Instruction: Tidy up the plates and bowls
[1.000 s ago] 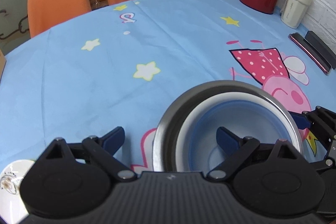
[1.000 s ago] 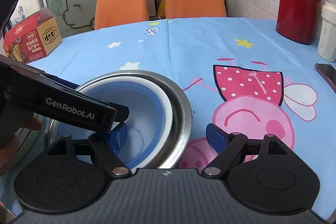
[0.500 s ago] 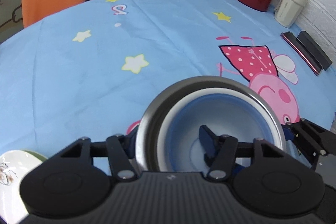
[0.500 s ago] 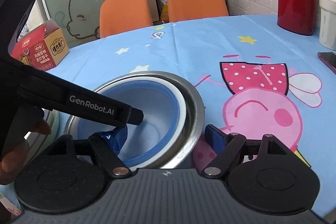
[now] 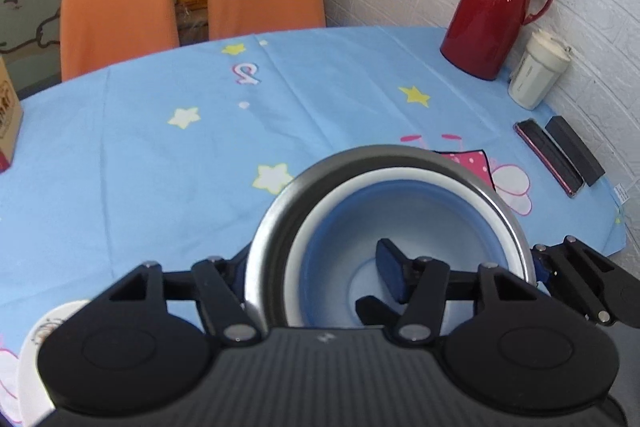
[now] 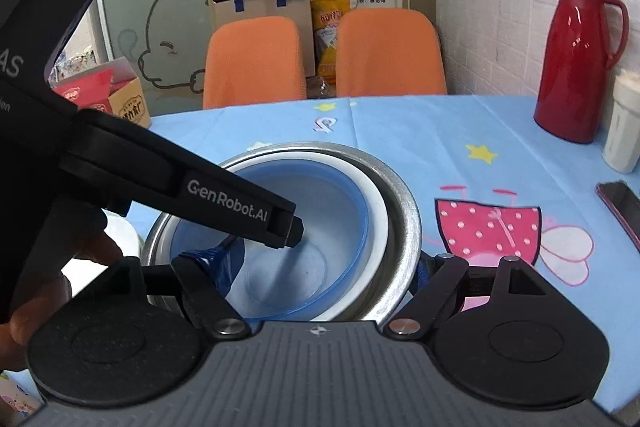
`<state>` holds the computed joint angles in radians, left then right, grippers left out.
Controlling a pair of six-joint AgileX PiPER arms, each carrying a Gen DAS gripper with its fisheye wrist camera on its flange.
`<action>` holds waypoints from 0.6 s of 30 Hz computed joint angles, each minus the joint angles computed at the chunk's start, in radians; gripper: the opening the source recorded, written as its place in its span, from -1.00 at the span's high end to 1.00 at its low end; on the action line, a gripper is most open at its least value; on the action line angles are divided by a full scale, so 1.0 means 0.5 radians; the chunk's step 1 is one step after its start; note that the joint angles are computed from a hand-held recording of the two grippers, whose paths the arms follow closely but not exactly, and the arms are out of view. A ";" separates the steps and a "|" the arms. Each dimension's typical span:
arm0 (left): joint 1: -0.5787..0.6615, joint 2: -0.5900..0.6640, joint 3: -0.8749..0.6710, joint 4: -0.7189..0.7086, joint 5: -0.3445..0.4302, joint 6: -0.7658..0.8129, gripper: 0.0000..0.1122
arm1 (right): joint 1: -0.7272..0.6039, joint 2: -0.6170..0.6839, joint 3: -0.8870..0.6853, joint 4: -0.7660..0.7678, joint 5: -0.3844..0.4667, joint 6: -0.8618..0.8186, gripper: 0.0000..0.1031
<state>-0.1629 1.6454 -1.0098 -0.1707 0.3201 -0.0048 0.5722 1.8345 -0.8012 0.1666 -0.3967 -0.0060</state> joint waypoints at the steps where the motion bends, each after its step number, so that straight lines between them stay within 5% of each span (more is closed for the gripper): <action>1: 0.028 -0.077 0.056 0.067 -0.006 -0.054 -0.06 | 0.033 -0.020 -0.004 -0.011 -0.004 0.006 -0.32; 5: 0.205 -0.359 0.279 0.306 -0.002 -0.225 -0.06 | 0.183 -0.007 -0.066 -0.129 -0.035 0.134 -0.33; 9: 0.465 -0.541 0.458 0.214 0.029 -0.070 -0.06 | 0.350 0.085 -0.222 -0.278 0.039 0.295 -0.34; 18: 1.035 -0.647 0.789 -0.752 0.024 1.082 -0.06 | 0.597 0.257 -0.479 -0.339 0.288 0.374 -0.34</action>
<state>0.3547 1.3217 -0.6152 -0.5467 0.3320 0.5362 0.8706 1.9627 -1.0409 -0.0029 -0.2529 0.1812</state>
